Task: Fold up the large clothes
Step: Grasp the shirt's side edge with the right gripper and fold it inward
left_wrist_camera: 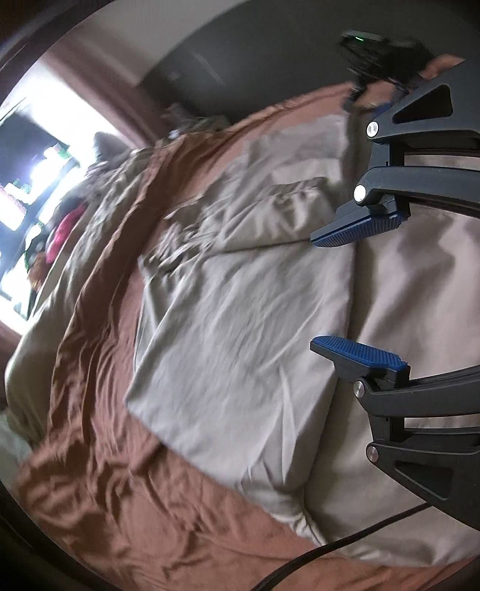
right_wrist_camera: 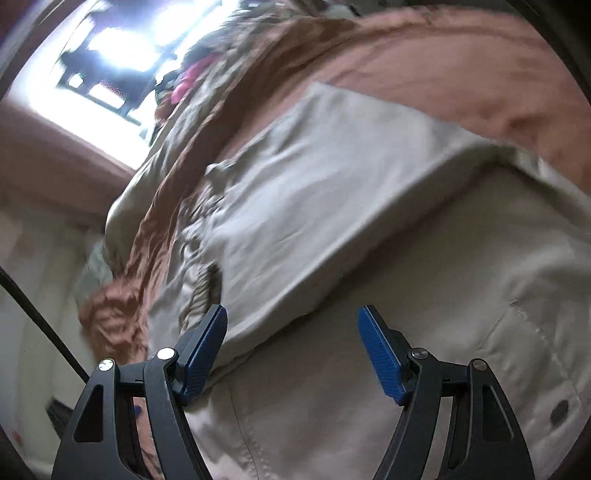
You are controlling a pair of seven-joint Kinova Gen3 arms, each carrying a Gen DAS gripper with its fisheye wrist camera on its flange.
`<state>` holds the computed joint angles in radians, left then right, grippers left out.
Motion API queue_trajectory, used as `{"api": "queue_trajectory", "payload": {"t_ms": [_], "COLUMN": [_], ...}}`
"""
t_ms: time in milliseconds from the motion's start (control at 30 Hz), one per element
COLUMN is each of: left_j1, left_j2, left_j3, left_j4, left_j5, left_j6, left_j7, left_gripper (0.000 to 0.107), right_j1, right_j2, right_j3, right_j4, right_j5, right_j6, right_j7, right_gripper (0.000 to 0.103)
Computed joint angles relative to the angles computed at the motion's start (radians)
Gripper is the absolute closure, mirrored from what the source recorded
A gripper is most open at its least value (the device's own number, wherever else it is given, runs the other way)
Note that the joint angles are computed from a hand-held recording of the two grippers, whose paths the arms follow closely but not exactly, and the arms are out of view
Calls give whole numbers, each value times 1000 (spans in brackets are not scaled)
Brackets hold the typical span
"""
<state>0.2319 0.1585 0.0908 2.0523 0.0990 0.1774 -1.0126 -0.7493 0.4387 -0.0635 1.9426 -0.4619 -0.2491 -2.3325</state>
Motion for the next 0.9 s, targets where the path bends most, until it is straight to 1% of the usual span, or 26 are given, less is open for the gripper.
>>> {"api": "queue_trajectory", "payload": {"t_ms": [33, 67, 100, 133, 167, 200, 300, 333, 367, 433, 467, 500, 533, 567, 600, 633, 700, 733, 767, 800, 833, 867, 900], "left_j1": [46, 93, 139, 167, 178, 173, 191, 188, 190, 240, 275, 310, 343, 360, 394, 414, 422, 434, 449, 448, 443, 438, 434], "left_j2": [10, 22, 36, 50, 64, 78, 129, 146, 167, 206, 233, 261, 294, 319, 346, 371, 402, 418, 429, 429, 424, 413, 399], "left_j3": [-34, -65, -96, -109, -104, -85, -60, -47, -38, -66, -88, -111, -136, -146, -175, -186, -181, -189, -206, -204, -206, -212, -215], "left_j4": [-17, -38, -55, -72, -86, -99, -167, -189, -218, -281, -325, -369, -414, -452, -489, -526, -570, -593, -609, -612, -607, -595, -580], "left_j5": [-41, -81, -122, -161, -184, -201, -230, -226, -226, -266, -303, -343, -376, -399, -431, -472, -521, -548, -574, -592, -603, -612, -624], "left_j6": [18, 39, 56, 69, 78, 85, 135, 147, 162, 210, 249, 289, 330, 371, 411, 452, 499, 530, 558, 569, 571, 567, 563], "left_j7": [24, 42, 68, 97, 114, 123, 108, 97, 87, 97, 111, 133, 148, 162, 185, 208, 220, 232, 248, 266, 285, 311, 334], "left_gripper": [55, 55, 55, 55, 55, 55, 53, 52, 51, 51, 51, 51, 51, 51, 51, 51, 51, 51, 51, 51, 51, 51, 51], "right_j1": [39, 59, 66, 54, 24, 13, -85, -107, -121, -103, -105, -93, -64, -26, -6, -2, -32, -44, -42, -36, -45, -46, -41], "right_j2": [-1, -15, -21, -19, 2, 9, 18, 21, 24, 21, 10, 5, -1, -12, -6, -5, -3, 3, 11, 8, 9, 8, 10], "right_j3": [-28, -37, -28, -13, 7, 31, 163, 193, 204, 190, 192, 175, 140, 97, 73, 67, 100, 113, 110, 103, 115, 116, 113], "right_j4": [13, 25, 32, 24, -3, -20, -51, -59, -63, -62, -50, -34, -18, 3, 6, 4, -3, -10, -14, 1, 5, 17, 24], "right_j5": [24, 33, 24, 0, -23, -31, -89, -97, -99, -71, -72, -66, -45, -18, -1, 0, -20, -26, -24, -19, -27, -30, -38], "right_j6": [-20, -24, -19, -8, -3, 19, 116, 141, 150, 154, 154, 138, 113, 100, 79, 75, 89, 94, 89, 76, 75, 65, 56], "right_j7": [-29, -42, -38, -24, -15, -9, 32, 30, 19, -13, -18, -39, -66, -93, -104, -99, -79, -78, -80, -84, -80, -81, -81], "right_gripper": [31, 31, 31, 31, 31, 31, 31, 31, 31, 31, 31, 32, 33, 33, 33, 33, 34, 35, 37, 41, 48, 53, 62]}}
